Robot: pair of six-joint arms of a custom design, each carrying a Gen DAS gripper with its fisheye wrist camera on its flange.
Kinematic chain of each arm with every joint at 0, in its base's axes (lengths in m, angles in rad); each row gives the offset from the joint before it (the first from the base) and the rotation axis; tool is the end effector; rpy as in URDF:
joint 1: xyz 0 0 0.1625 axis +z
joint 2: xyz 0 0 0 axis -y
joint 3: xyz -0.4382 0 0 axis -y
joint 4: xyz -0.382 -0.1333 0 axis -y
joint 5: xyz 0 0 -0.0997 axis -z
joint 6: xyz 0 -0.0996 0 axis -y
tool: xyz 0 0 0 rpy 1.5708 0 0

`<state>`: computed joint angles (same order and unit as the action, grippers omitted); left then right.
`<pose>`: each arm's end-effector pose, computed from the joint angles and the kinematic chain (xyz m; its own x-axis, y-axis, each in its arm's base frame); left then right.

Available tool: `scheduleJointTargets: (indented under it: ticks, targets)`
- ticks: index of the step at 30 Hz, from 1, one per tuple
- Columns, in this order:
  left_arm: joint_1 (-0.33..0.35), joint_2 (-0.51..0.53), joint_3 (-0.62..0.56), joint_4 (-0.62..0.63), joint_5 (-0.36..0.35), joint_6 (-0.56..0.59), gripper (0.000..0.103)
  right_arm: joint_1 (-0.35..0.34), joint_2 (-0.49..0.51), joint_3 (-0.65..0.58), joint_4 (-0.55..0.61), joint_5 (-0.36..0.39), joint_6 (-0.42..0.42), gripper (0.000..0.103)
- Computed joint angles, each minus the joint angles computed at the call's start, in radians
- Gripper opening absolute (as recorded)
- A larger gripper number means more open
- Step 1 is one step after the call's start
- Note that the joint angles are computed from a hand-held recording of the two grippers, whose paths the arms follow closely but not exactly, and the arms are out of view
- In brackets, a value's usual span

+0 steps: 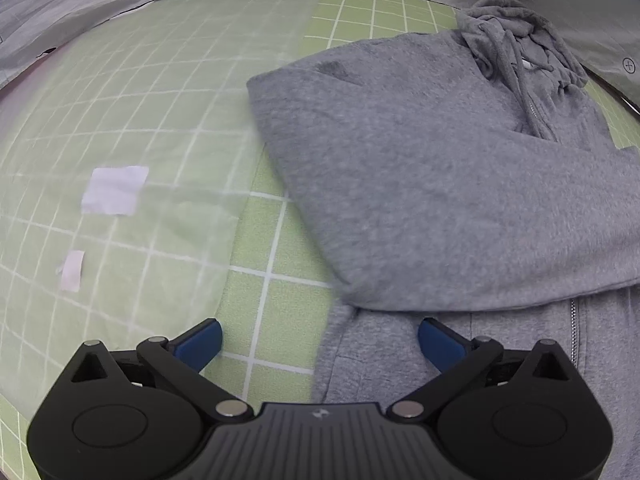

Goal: Fold clothes

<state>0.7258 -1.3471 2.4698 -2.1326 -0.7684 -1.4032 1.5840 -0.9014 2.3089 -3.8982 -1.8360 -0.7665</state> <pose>-0.0961 -0.3592 0.1338 -0.6537 -0.4251 -0.6261 -0.0671 0.8566 -0.5116 0.1134 -0.4694 0.1503 -0.6915 -0.2792 0.6662 -0.6770 0.5722 -0.4629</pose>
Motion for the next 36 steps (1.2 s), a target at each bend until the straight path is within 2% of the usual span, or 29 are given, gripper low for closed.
scheduleJointTargets:
  ticks: [5,14,19,21,24,26,27,28,29,30,31,33,36]
  targets:
    - [-0.002,-0.01,0.003,0.017,0.003,-0.012,0.103,-0.034,-0.037,-0.023,-0.058,-0.025,0.064,0.007]
    - [-0.009,-0.027,0.015,0.032,0.008,-0.028,0.103,-0.112,-0.091,-0.067,-0.136,-0.096,0.129,0.007]
    - [-0.008,-0.022,0.016,0.027,0.011,-0.03,0.103,-0.145,-0.089,-0.078,-0.121,-0.119,0.119,0.007]
    - [-0.008,-0.018,0.016,0.021,0.012,-0.031,0.103,-0.155,-0.086,-0.077,-0.111,-0.129,0.132,0.007]
    - [-0.012,-0.03,0.019,0.019,0.01,-0.043,0.103,-0.16,-0.082,-0.086,-0.041,-0.188,0.182,0.008]
    - [-0.022,-0.052,0.023,0.022,0.012,-0.068,0.103,-0.161,-0.074,-0.085,-0.04,-0.224,0.191,0.013]
    - [-0.027,-0.063,0.025,0.024,0.013,-0.081,0.103,-0.16,-0.068,-0.082,-0.053,-0.24,0.193,0.027]
    - [-0.032,-0.074,0.027,0.026,0.015,-0.094,0.103,-0.161,-0.067,-0.078,-0.059,-0.246,0.2,0.054]
    - [-0.045,-0.084,0.03,0.033,0.031,-0.103,0.103,-0.167,-0.07,-0.069,-0.063,-0.237,0.213,0.071]
    - [-0.06,-0.093,0.033,0.043,0.053,-0.111,0.103,-0.172,-0.072,-0.06,-0.066,-0.226,0.226,0.099]
    - [-0.066,-0.092,0.028,0.053,0.079,-0.106,0.103,-0.179,-0.072,-0.05,-0.077,-0.211,0.224,0.103]
    - [-0.059,-0.07,0.009,0.044,0.136,-0.062,0.103,-0.193,-0.073,-0.034,-0.082,-0.168,0.196,0.103]
    - [-0.047,-0.055,-0.009,0.014,0.169,0.011,0.103,-0.186,-0.057,-0.036,-0.073,-0.201,0.191,0.103]
